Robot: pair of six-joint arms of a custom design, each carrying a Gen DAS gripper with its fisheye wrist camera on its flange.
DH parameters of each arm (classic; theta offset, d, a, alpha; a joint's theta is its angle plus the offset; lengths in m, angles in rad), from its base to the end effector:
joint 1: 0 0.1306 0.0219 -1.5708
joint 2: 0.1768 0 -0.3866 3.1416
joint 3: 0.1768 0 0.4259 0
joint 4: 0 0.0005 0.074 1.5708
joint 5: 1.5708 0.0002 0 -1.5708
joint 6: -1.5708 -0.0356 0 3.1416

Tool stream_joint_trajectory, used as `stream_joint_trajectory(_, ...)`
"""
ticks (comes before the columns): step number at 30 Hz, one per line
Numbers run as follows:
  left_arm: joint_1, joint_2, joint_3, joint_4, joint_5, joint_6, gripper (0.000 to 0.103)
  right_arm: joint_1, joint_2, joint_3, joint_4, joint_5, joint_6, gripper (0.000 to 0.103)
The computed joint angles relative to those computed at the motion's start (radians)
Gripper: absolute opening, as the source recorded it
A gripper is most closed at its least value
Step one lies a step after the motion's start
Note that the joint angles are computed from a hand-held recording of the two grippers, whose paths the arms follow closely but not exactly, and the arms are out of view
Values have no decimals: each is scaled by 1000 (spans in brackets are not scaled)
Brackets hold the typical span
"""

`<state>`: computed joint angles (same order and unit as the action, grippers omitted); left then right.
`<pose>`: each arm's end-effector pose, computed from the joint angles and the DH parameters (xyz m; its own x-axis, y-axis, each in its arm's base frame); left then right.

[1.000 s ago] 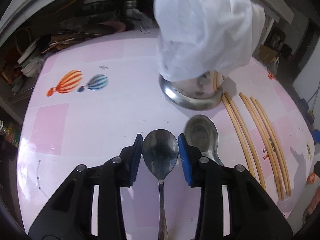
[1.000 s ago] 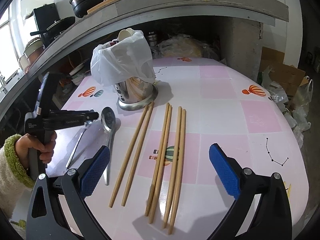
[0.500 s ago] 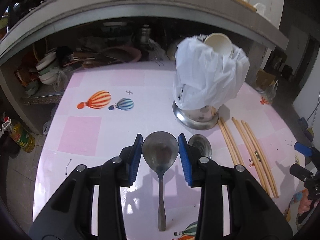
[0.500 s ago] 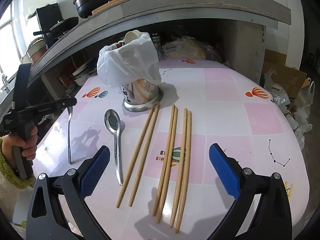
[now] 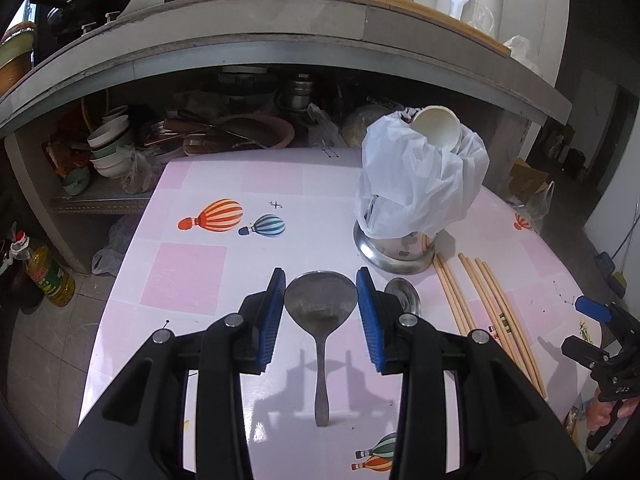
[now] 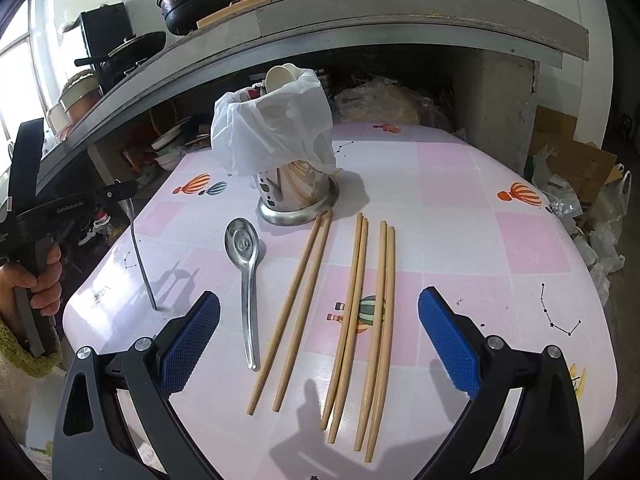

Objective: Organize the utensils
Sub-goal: 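Lift one metal spoon with the left gripper, leaving the other spoon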

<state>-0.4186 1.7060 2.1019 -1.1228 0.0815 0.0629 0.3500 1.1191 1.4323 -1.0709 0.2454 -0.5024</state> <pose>0.5607 -0.2532 0.5899 -0.6349 0.2139 -0.7424 0.4217 0.9011 -0.1010 0.3797 0.1289 0.5592 -0.6461 0.2614 -0.7171 0.1647 0.9651 0.2035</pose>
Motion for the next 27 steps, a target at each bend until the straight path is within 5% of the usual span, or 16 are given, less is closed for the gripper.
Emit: stream_joint_trajectory(27, 21, -29, -22, 40, 9, 15, 35, 11, 35, 38, 29, -13, 26, 97)
